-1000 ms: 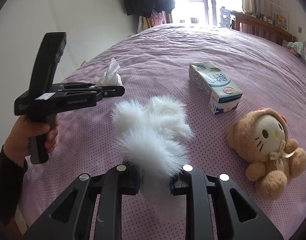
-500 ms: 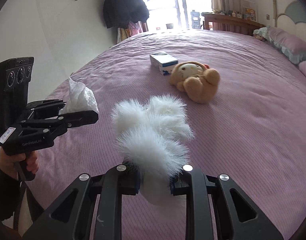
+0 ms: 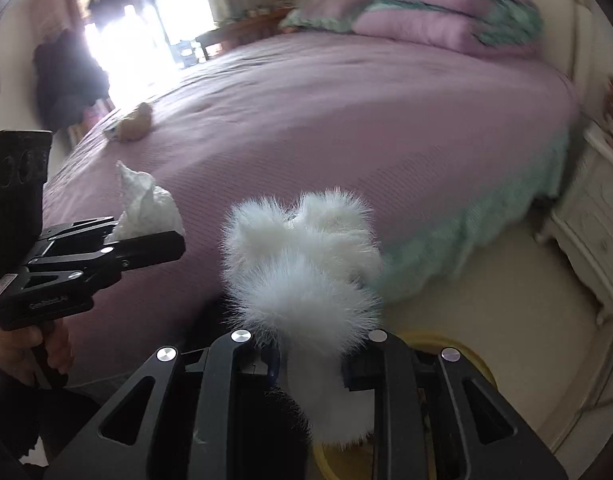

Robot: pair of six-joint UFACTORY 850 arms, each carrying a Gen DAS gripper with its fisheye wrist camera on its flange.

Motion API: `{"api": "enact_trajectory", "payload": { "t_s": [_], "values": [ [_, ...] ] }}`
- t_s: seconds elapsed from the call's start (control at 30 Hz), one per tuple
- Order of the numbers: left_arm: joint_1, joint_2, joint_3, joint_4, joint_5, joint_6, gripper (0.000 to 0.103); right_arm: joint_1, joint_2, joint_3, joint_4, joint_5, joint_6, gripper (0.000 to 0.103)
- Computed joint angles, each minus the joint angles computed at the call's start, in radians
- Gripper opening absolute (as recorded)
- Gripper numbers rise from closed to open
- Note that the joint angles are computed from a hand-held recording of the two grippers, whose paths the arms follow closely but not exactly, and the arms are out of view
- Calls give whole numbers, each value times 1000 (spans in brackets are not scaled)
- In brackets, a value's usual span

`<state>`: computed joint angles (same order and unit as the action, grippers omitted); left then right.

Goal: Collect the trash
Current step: 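Carry both items to the yellow bin and open both tools over it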

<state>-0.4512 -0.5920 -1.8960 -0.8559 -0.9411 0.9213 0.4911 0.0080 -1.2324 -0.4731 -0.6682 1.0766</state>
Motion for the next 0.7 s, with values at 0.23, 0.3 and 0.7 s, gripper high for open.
{"api": "enact_trajectory", "payload": {
  "t_s": [0.23,0.3,0.7],
  "values": [
    [-137,-58,1,67,-54,-31,26,-57,133,295,194,-75,65,23],
    [-162,-76,-6,102,-64,-56,26,-69,119,327,228,-98,47,33],
    [-222,-137,-10,211,-105,-112,27,-107,212,425,211,-93,147,57]
  ]
}}
